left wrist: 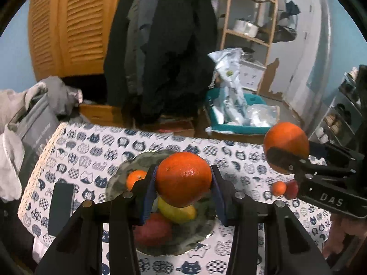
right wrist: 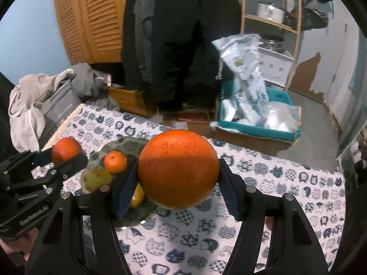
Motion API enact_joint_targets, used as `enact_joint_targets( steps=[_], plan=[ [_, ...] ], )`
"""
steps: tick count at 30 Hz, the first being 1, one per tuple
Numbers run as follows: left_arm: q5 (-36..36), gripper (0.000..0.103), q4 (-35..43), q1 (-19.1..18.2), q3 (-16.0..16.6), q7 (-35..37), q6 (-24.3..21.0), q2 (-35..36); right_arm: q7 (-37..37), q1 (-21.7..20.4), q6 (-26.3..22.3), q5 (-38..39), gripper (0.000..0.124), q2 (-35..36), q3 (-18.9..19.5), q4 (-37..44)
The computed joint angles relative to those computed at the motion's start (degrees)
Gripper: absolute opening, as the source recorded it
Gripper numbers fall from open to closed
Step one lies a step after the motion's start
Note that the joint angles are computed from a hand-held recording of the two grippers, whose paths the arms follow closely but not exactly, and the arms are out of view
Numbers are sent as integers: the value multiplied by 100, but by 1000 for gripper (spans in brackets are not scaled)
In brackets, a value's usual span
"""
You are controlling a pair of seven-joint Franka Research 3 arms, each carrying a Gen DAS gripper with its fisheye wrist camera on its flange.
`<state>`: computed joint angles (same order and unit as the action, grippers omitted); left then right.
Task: Organize fruits
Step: 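Lower the tangerine into the bowl and open the left gripper while the right gripper holds the orange above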
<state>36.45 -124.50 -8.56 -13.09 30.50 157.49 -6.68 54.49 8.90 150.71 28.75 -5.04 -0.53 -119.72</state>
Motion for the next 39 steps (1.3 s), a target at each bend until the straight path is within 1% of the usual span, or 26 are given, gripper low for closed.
enact_joint_targets(
  steps=[5,10,15,20,25,31,32,33,34,35,36,37,39],
  plan=[
    [-426,45,-166,68,157,215,67,81,149,95,-93,-57,67,291,108,209],
    [-685,45,-158,116,218,401,-23,258,415,140,-178,-238,67,643,173,449],
    [-1023,45,-109,109,270,763,-80,496,594,150,-379,-406,67,989,210,659],
    [-1693,45,-80,113,317,1203,-29,754,732,147,-529,-515,67,1234,231,806],
    [-2227,46,-31,129,310,1607,-83,958,786,127,-671,-539,67,1419,249,923],
    [-2296,46,34,124,323,1724,-186,1090,851,102,-875,-458,67,1658,283,1161],
    [-2371,46,41,133,316,1800,-194,1111,865,107,-900,-465,67,1693,287,1194],
    [-2415,50,46,139,315,1846,-198,1126,884,112,-930,-479,67,1729,291,1227],
    [-2405,57,34,138,322,1835,-181,1124,908,120,-950,-497,67,1759,292,1250],
    [-2327,60,9,130,339,1764,-131,1109,930,124,-972,-505,67,1789,295,1272],
    [-2286,66,10,131,348,1733,-104,1109,954,128,-998,-506,67,1822,300,1304],
    [-2233,68,1,127,355,1692,-87,1097,971,127,-1020,-494,67,1851,306,1327],
    [-2239,69,-14,135,351,1712,-94,1062,1036,140,-1053,-520,67,1910,306,1378]
  ],
)
